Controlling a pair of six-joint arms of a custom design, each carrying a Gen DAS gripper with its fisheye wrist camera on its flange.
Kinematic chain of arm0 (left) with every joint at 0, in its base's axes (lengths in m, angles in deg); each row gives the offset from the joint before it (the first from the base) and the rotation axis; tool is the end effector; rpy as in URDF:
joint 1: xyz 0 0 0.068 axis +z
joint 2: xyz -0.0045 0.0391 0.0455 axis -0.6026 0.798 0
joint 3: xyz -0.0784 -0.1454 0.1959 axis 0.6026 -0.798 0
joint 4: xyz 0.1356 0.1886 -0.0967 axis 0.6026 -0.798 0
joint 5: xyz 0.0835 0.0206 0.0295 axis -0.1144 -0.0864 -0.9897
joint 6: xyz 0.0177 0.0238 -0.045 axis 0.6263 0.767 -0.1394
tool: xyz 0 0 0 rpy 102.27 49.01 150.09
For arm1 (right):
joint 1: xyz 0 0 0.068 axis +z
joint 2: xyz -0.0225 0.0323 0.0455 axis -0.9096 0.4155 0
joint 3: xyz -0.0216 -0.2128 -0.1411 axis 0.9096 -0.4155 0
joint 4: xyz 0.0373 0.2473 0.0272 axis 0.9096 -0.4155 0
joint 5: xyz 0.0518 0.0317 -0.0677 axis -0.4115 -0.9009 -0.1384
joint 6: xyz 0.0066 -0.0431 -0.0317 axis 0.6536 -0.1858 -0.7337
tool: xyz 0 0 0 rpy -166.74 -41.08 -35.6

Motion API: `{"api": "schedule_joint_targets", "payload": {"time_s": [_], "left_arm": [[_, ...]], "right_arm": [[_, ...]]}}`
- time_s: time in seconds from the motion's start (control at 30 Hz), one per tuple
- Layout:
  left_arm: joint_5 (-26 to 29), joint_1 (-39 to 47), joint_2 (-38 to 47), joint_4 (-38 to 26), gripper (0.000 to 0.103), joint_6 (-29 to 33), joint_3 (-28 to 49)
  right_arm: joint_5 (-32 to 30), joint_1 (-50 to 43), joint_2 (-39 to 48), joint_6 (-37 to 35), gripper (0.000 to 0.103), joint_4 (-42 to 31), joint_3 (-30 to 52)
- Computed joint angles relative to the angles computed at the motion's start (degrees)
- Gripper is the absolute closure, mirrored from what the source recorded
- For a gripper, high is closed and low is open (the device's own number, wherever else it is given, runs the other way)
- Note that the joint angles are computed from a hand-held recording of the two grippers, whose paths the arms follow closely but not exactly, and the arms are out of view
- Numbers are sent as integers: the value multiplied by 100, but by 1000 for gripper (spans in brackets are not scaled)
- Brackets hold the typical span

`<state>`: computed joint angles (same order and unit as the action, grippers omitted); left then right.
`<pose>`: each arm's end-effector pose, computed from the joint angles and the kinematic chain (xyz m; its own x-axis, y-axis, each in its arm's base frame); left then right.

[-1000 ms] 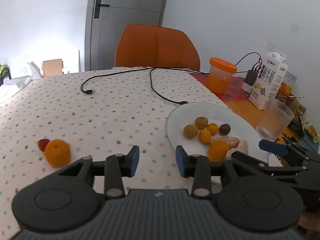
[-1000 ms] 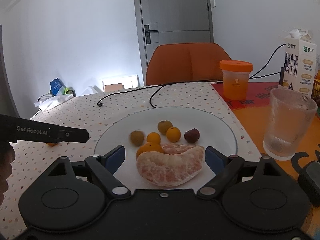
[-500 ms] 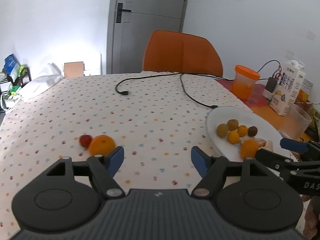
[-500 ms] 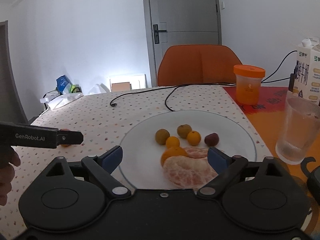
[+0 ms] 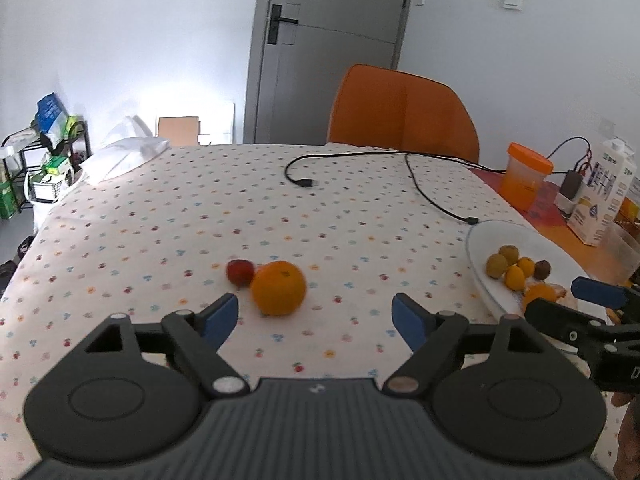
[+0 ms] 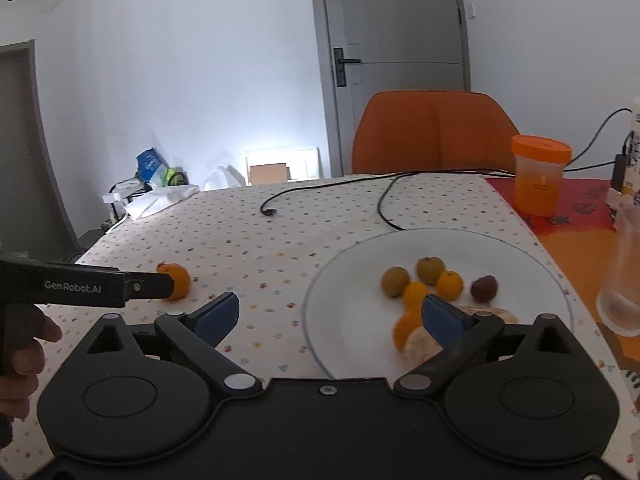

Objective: Organize fruits
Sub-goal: 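Move both open grippers to the last orange and red plum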

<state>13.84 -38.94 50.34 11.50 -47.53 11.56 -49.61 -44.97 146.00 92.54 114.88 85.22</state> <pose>0.2764 -0.0092 0.0762 -0.5792 -0.1399 -0.8031 -0.0561 0.9897 -0.1320 0.3232 0.1256 0.0959 -0.4807 -0.0775 -0.8735 -0.4093 0.9007 0.1453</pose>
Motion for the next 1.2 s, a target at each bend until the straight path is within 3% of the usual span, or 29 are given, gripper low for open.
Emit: {"api": "schedule_joint_targets", "payload": {"time_s": [0.13,0.33,0.57,0.97,1.2], "left_arm": [[68,246,-89,11,20,37,-88],[104,630,-192,82,8,173,-208],[388,1117,-122,-62,3,193,-103],[608,1620,12,-307,2,314,150],[671,1787,211,-344,4,373,328]], "right_arm": [[15,170,58,24,4,-103,152],[-77,379,174,105,0,-245,397],[-181,598,433,194,0,-452,835],[-573,945,980,96,1,-1186,1861],[-699,1014,1273,180,9,-1536,2332]]}}
